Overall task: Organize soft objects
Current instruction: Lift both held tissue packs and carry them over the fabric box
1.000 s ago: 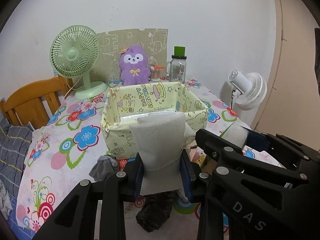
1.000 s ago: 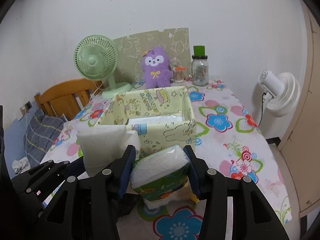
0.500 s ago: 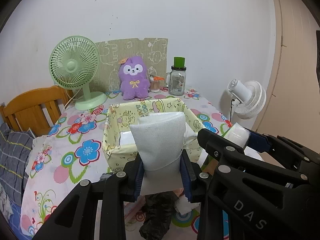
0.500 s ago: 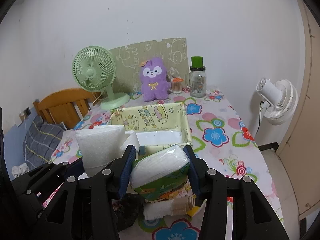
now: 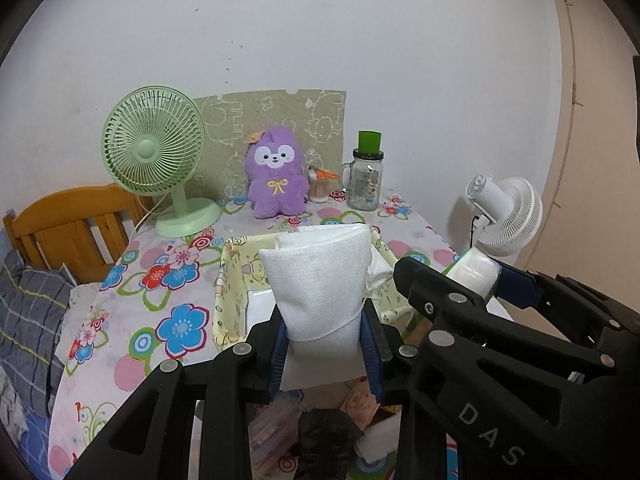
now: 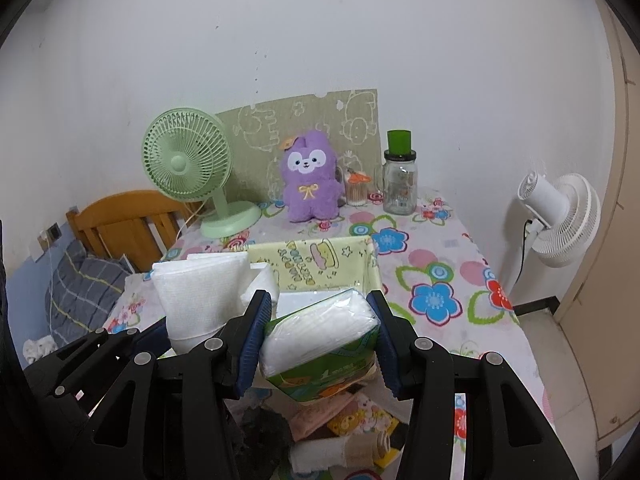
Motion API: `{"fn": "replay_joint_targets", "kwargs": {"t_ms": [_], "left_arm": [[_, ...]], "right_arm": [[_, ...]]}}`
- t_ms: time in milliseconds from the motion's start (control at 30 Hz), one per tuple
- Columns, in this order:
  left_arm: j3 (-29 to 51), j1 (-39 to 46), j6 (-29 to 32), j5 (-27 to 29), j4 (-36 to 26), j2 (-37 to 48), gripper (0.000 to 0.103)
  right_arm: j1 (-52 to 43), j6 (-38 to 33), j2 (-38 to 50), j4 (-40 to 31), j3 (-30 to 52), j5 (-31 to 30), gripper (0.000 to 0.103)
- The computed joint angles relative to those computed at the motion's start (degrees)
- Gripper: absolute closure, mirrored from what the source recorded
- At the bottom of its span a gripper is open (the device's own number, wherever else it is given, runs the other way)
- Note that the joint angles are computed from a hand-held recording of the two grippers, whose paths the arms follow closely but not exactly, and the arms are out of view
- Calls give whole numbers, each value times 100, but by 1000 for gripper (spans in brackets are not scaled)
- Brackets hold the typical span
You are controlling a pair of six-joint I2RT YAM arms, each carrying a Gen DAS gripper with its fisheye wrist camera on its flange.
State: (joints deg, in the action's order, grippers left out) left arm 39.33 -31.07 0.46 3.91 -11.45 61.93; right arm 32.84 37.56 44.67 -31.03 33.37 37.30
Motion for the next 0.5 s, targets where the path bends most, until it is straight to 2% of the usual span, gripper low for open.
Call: {"fn": "replay_joint_targets", "kwargs": {"t_ms": [500], "left_arm": [[549,81,-50,-89,206,706,70]], "right_arm": [[-877,-744,599,628,301,-517,50]]}}
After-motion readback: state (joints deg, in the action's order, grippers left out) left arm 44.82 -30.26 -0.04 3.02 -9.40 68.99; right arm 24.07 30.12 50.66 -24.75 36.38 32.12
